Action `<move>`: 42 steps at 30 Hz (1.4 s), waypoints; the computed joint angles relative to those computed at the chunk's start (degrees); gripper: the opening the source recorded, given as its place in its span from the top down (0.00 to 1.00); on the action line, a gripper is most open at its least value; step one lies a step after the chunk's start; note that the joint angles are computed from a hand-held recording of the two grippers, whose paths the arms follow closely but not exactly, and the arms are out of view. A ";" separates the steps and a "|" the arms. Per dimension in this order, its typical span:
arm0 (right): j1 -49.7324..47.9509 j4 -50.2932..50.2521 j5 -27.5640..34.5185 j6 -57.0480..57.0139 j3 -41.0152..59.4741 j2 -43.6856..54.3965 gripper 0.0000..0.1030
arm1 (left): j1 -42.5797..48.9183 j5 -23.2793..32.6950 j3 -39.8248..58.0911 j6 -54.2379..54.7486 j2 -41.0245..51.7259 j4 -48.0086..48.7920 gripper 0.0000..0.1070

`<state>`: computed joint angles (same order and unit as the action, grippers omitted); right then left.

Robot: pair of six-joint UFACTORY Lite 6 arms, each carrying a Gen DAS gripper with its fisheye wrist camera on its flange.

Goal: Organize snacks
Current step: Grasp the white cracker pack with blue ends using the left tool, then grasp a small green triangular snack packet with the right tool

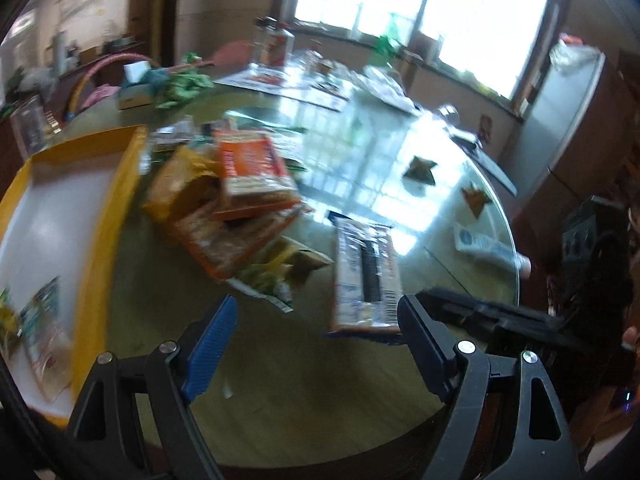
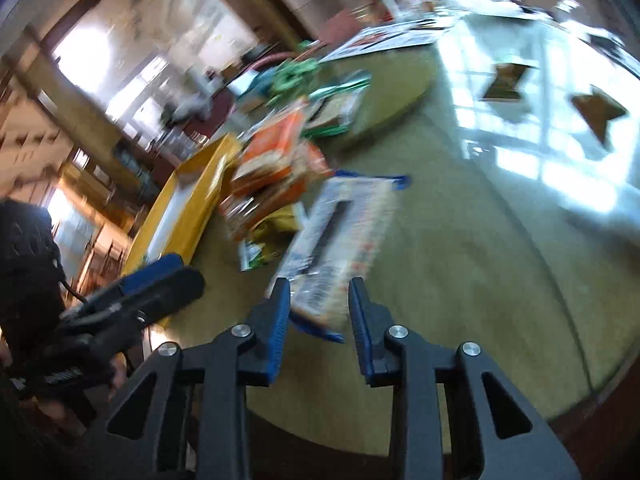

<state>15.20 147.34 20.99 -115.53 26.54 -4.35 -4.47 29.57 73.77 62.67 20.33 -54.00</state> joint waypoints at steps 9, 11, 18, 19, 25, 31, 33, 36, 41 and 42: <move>-16.56 -10.96 1.17 11.25 -7.65 -8.86 0.41 | -7.58 6.76 15.38 -12.23 13.17 10.44 0.25; -18.18 -12.74 0.73 12.30 -7.85 -10.06 0.40 | -9.80 4.24 16.98 -15.42 14.74 14.28 0.25; -23.02 -15.39 -1.56 12.19 -5.49 -10.16 0.39 | -12.22 -6.24 11.60 -20.54 12.26 22.85 0.50; -24.17 -15.89 -2.00 12.85 -5.18 -10.23 0.39 | -11.56 -6.42 9.03 -17.92 10.43 21.50 0.50; -32.26 -19.53 -2.42 14.36 2.91 -2.00 0.40 | -7.83 -7.51 -5.94 -3.46 -0.86 13.64 0.50; -40.37 -34.25 -2.13 31.45 17.52 13.47 0.40 | -6.21 -6.01 -8.67 -2.66 -3.54 13.19 0.50; -41.02 -37.92 -1.74 36.11 21.33 17.01 0.40 | -6.33 -6.21 -8.84 -2.97 -3.64 13.47 0.50; -39.56 -44.95 -5.12 44.76 25.94 20.64 0.45 | -6.08 -4.91 -8.37 -2.09 -3.42 12.89 0.50; -36.90 -39.10 -8.01 38.14 24.82 20.55 0.66 | -4.59 -3.79 -8.90 1.84 -3.58 9.22 0.49; -36.78 -38.10 -7.26 36.66 23.82 20.03 0.67 | -4.20 -3.12 -8.92 2.69 -3.58 8.44 0.49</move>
<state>-21.58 109.24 13.72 -78.87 50.35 15.68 -8.67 26.44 64.85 65.36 16.75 -45.56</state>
